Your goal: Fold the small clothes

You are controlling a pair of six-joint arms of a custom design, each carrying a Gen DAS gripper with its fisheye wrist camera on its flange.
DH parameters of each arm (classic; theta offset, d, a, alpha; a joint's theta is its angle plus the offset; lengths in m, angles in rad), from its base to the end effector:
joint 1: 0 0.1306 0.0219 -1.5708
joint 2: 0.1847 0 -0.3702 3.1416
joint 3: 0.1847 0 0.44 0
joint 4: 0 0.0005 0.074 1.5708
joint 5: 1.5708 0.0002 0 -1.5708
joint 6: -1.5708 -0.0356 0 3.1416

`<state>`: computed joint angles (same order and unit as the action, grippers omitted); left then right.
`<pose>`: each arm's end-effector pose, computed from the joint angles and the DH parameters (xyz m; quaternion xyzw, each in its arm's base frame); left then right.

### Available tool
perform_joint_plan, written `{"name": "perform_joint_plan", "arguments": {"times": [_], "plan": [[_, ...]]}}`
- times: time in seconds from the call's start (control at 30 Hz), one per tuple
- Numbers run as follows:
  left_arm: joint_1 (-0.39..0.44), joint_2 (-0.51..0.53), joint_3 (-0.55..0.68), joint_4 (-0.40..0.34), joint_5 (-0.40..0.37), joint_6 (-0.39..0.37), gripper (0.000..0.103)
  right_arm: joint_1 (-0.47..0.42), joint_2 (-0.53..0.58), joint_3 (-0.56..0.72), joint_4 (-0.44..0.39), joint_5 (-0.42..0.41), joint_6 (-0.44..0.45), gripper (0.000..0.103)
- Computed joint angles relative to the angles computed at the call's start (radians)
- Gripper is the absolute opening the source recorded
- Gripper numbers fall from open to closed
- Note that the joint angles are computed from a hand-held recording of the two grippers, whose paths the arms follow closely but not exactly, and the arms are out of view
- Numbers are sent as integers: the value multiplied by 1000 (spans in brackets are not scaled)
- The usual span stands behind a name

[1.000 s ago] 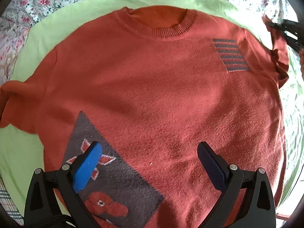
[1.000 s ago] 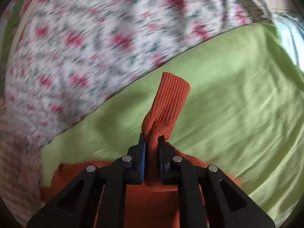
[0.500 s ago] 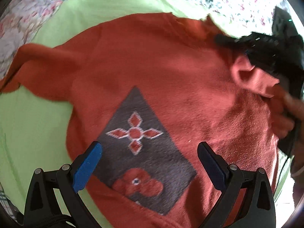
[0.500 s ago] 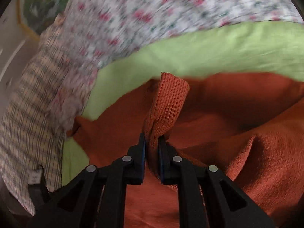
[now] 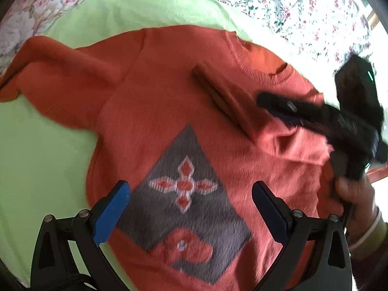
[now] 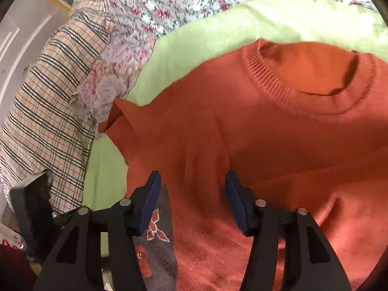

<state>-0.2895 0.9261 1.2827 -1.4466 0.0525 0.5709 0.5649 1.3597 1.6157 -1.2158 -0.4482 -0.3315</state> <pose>0.3064 -0.0937 0.5187 -0.1300 0.9622 -0.1224 0.2057 0.4131 0.2795 0.5251 -0.1746 0.9157 0.3181 0.1724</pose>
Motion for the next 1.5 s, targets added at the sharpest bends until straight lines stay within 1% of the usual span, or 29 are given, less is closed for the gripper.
{"name": "perform_joint_plan", "arguments": {"times": [0.07, 0.17, 0.3, 0.4, 0.47, 0.5, 0.53, 0.57, 0.63, 0.67, 0.7, 0.77, 0.83, 0.9, 0.93, 0.97, 1.03, 1.07, 1.1, 1.13, 1.17, 1.2, 1.27, 1.3, 1.33, 1.4, 1.43, 1.47, 1.5], "plan": [[42, 26, 3, 42, 65, -1, 101, -16, -19, -4, -20, 25, -6, 57], [94, 64, 5, 120, 179, 35, 101, -53, -79, -40, -31, 44, -37, 57], [130, 131, 36, 193, 274, 67, 101, -97, -164, -83, -51, 85, -65, 57], [133, 185, 76, 215, 286, 60, 100, -127, -213, -105, -75, 128, -75, 57], [131, 224, 106, 216, 275, 48, 95, -154, -238, -121, -87, 134, -90, 57], [131, 244, 118, 214, 269, 44, 90, -166, -248, -127, -93, 139, -95, 57], [131, 264, 128, 213, 270, 40, 74, -175, -256, -130, -98, 144, -98, 57], [131, 278, 135, 210, 271, 33, 51, -185, -263, -133, -102, 149, -103, 57], [131, 295, 143, 210, 264, 15, 24, -197, -271, -133, -104, 153, -109, 57], [126, 292, 143, 214, 241, 1, 19, -200, -273, -132, -105, 155, -111, 57], [123, 284, 140, 224, 226, -5, 15, -202, -275, -130, -103, 158, -110, 57], [113, 236, 123, 262, 181, -20, 13, -202, -274, -124, -101, 162, -113, 57], [117, 146, 72, 318, 154, -22, 13, -202, -275, -122, -94, 163, -114, 57], [138, 79, 22, 334, 163, -6, 15, -203, -278, -124, -89, 169, -114, 57], [151, 58, -1, 331, 179, 3, 19, -203, -280, -127, -88, 170, -116, 57], [175, 29, -41, 320, 219, 10, 26, -203, -279, -129, -88, 170, -121, 57], [201, 9, -80, 282, 262, 17, 30, -205, -278, -135, -90, 168, -133, 57], [220, -2, -104, 267, 300, 20, 35, -207, -280, -140, -90, 167, -136, 57], [228, -6, -113, 263, 317, 22, 38, -205, -278, -140, -94, 169, -140, 57], [236, -8, -122, 264, 340, 25, 41, -204, -278, -141, -95, 172, -139, 57], [245, -6, -126, 274, 367, 30, 49, -201, -277, -139, -97, 177, -137, 57], [250, 1, -125, 286, 392, 39, 53, -201, -278, -140, -98, 180, -134, 57], [250, 26, -109, 305, 410, 50, 69, -201, -275, -136, -105, 190, -132, 57], [249, 37, -101, 307, 412, 54, 71, -204, -274, -134, -107, 196, -132, 57], [252, 47, -93, 309, 416, 55, 71, -208, -274, -133, -109, 201, -132, 57], [247, 76, -66, 305, 423, 35, 56, -216, -277, -132, -112, 213, -137, 57], [244, 85, -54, 300, 430, 16, 37, -224, -280, -132, -113, 218, -141, 57], [234, 92, -41, 285, 438, -9, 31, -231, -283, -132, -116, 219, -142, 57], [225, 95, -31, 268, 437, -27, 31, -238, -285, -131, -119, 221, -143, 57]]}}
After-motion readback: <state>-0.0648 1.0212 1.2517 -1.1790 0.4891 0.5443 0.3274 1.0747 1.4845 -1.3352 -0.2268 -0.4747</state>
